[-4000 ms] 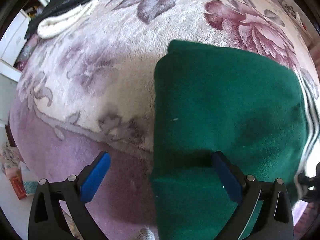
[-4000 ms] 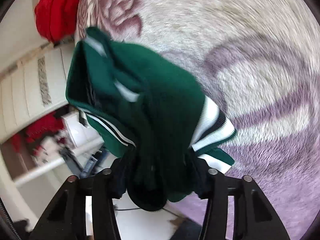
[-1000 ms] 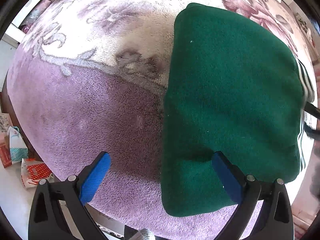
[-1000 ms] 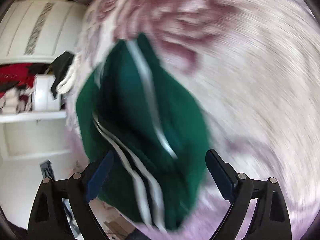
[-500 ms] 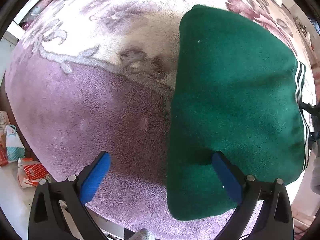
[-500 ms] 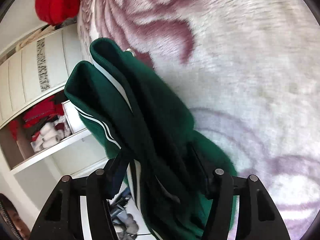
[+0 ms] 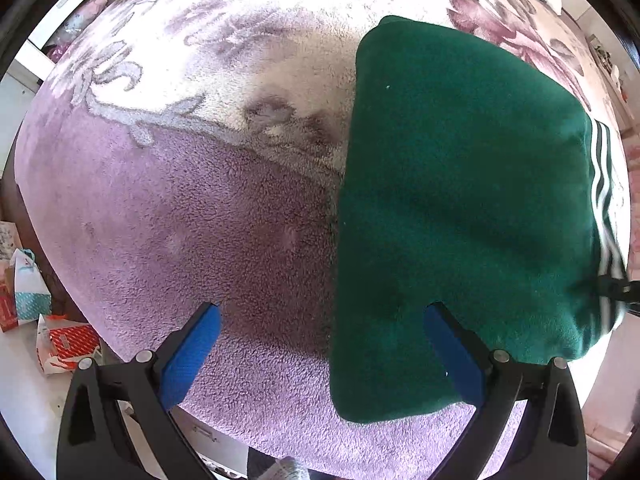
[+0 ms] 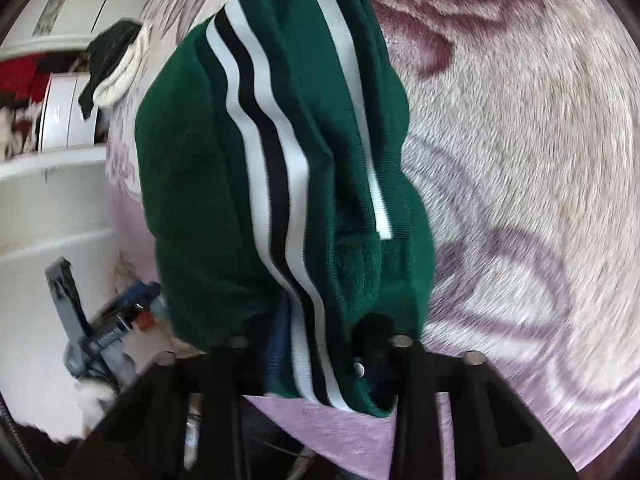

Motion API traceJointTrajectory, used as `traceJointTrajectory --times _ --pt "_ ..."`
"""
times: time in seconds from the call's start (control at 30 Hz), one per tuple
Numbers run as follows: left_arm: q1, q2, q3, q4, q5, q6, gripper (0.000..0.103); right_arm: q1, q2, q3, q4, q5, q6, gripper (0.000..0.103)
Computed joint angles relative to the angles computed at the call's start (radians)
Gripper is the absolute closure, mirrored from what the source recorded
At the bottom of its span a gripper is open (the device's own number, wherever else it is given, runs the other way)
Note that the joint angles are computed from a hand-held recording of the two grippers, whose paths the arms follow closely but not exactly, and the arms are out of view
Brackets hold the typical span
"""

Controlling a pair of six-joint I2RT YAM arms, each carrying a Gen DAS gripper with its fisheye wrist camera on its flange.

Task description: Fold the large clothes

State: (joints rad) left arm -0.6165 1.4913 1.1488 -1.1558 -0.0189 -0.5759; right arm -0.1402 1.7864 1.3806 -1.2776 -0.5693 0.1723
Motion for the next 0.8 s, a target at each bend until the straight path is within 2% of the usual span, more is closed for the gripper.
traceJointTrajectory --times 0.03,0.13,0.23,0.27,0.33,0.4,0.47,0.5,0.53,0.57,0.6,0.7,0.73,0.8 --pt "-0.002 -0.007 -0.002 -0.002 -0.003 0.0 0.0 0.035 -0.027 0.027 0.007 0.011 0.085 0.093" --pt "0.014 -0.024 -0.009 -0.006 0.008 0.012 0.0 0.017 -0.126 0.009 -0.007 0.02 0.198 0.094" --pt "0.029 -0.036 -0.02 -0.002 0.02 0.019 0.0 -0.083 -0.254 -0.138 -0.073 0.047 0.182 0.094" --pt "0.036 -0.036 -0.02 0.0 0.022 0.024 0.0 -0.128 -0.254 -0.188 -0.083 0.055 0.144 0.094" --pt "0.045 -0.02 -0.005 0.006 0.022 0.034 0.0 -0.119 -0.212 -0.224 -0.059 0.07 0.141 0.089" --pt "0.063 -0.017 0.015 0.008 0.015 0.053 0.0 -0.116 -0.152 -0.162 -0.082 0.088 0.099 0.078" --pt "0.085 -0.006 0.04 0.012 0.007 0.079 0.0 -0.05 -0.07 -0.012 -0.146 0.111 0.095 0.065" --pt "0.092 0.0 0.049 0.016 0.005 0.088 0.0 -0.034 -0.03 0.072 -0.172 0.141 0.092 0.051" --pt "0.103 0.012 0.066 0.02 0.0 0.099 0.0 -0.033 -0.008 0.16 -0.185 0.166 0.08 0.043" --pt "0.115 0.023 0.08 0.026 -0.002 0.11 0.0 -0.043 0.006 0.214 -0.18 0.174 0.064 0.03" --pt "0.123 0.026 0.088 0.033 -0.005 0.118 0.0 -0.041 0.03 0.27 -0.163 0.178 0.06 0.026" --pt "0.144 0.075 0.141 0.051 -0.019 0.144 0.0 -0.03 0.142 0.386 -0.086 0.16 0.065 0.026" --pt "0.153 0.091 0.151 0.066 -0.024 0.157 0.0 -0.016 0.225 0.458 -0.021 0.16 0.094 0.026" --pt "0.158 0.135 0.186 0.082 -0.045 0.177 0.0 0.027 0.336 0.557 -0.033 0.169 0.105 0.026"
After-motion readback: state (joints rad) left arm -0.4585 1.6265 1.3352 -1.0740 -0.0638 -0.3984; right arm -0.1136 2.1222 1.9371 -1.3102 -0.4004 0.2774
